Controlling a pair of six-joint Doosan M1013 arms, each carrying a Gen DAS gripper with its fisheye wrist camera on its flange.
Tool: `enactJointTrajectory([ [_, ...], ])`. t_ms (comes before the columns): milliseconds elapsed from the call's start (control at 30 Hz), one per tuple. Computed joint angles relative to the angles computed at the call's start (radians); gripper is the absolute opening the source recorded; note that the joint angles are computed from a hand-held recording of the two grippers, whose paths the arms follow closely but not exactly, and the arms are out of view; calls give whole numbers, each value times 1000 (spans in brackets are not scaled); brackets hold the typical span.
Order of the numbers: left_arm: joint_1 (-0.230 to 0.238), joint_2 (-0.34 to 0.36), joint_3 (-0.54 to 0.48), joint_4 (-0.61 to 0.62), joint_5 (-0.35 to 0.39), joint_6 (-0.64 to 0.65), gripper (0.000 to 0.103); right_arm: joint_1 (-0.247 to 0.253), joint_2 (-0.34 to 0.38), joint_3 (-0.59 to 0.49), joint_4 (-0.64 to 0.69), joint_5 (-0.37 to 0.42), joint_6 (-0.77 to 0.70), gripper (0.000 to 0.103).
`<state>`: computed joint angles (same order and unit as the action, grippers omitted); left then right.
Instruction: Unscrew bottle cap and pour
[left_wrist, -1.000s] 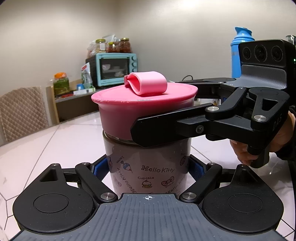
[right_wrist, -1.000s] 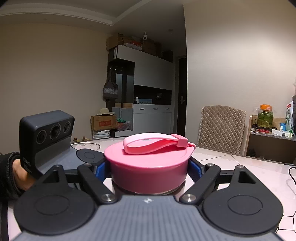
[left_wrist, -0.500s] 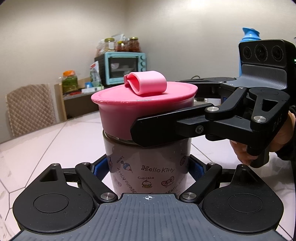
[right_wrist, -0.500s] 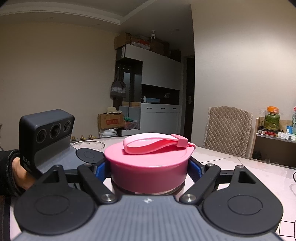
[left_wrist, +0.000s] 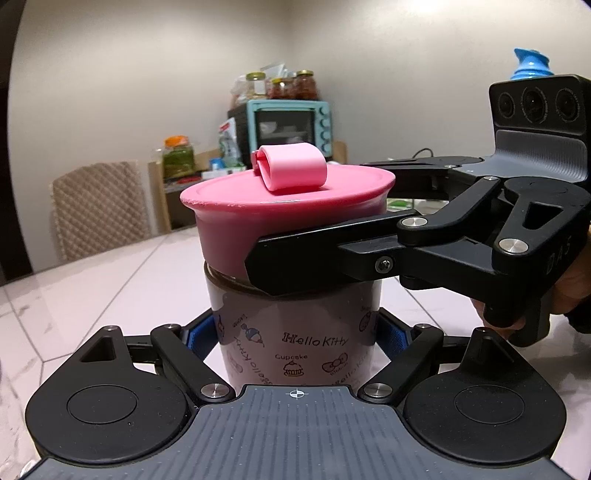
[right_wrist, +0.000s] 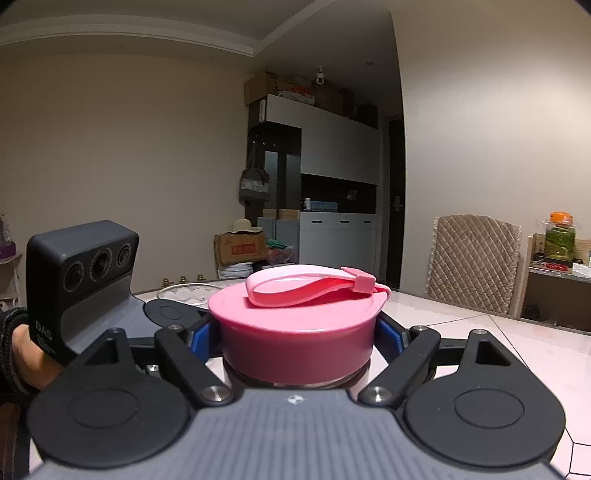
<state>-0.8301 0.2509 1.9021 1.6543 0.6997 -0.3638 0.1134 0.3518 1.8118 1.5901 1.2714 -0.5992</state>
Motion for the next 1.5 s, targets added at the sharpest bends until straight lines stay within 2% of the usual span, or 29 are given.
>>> enactJointTrajectory([
  [200, -4, 2, 2, 14, 19, -8, 90, -5, 4, -5, -6, 22, 2, 85],
  [467, 8, -7, 18, 50, -11, -40, 90, -12, 15, -20, -28, 54, 5, 85],
  [700, 28, -17, 41, 123, -60, -119, 90, -15, 36, -50, -51, 96, 32, 85],
  [900, 30, -20, 49, 136, -69, -133, 90, -16, 43, -72, -83, 110, 38, 85],
  [967, 30, -16, 45, 132, -67, -127, 90, -15, 32, -61, -81, 86, 35, 85],
  [1000, 28, -15, 44, 130, -64, -130, 90, -15, 25, -53, -76, 72, 34, 92],
  [1067, 28, -19, 50, 139, -68, -149, 90, -17, 2, -18, -35, 38, 7, 98],
  [1333, 18, 0, 24, 119, -58, -128, 90, 14, -115, 129, 129, -216, -67, 99],
  [1400, 17, 2, 22, 117, -57, -125, 90, 24, -127, 149, 164, -244, -83, 99],
  [1500, 47, -5, 23, 132, -88, -132, 90, 51, -150, 185, 245, -323, -114, 99],
])
